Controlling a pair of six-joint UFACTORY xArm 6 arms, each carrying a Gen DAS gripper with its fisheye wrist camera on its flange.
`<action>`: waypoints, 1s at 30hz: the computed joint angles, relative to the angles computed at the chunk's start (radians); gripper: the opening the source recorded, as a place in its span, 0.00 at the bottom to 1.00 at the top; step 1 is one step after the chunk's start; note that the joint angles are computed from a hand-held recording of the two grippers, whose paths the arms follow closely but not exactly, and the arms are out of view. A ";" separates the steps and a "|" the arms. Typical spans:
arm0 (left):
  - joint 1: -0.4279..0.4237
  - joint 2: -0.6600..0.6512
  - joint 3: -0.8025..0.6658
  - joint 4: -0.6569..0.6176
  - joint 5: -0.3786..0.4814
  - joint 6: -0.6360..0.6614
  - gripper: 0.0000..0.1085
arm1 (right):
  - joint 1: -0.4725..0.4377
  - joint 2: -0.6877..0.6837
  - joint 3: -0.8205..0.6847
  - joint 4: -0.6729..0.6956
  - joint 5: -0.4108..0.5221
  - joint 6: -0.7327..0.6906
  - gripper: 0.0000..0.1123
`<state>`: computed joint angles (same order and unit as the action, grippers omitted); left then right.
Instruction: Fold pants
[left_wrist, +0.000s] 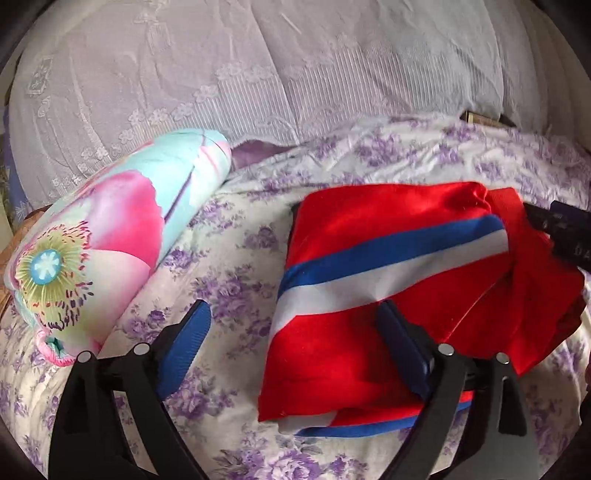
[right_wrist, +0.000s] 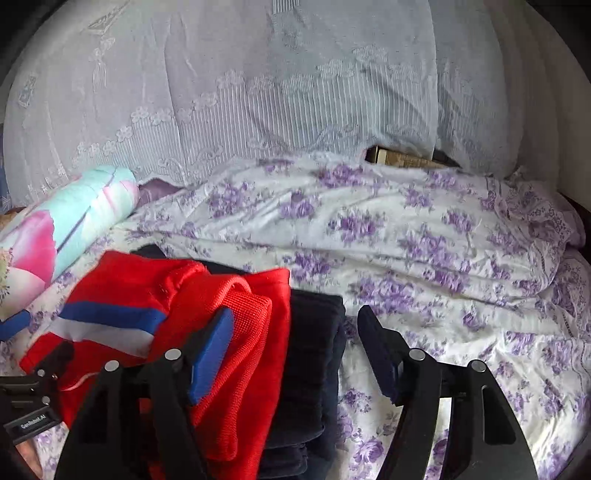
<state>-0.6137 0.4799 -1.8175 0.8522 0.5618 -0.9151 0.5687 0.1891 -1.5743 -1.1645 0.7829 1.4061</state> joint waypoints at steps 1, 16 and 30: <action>0.001 -0.012 0.017 0.019 -0.004 -0.026 0.82 | 0.012 -0.006 0.013 -0.063 0.013 0.043 0.63; -0.083 -0.314 0.364 0.364 0.017 -0.375 0.87 | 0.174 -0.246 0.303 -0.211 0.114 0.269 0.85; -0.233 -0.736 0.808 0.397 0.132 -0.517 0.90 | 0.600 -0.382 0.481 -0.222 0.595 0.383 0.89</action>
<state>-0.8466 -0.2558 -1.0094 1.2491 0.6939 -1.4319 1.1686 -0.1929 -1.0934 -1.3860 1.3779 1.7887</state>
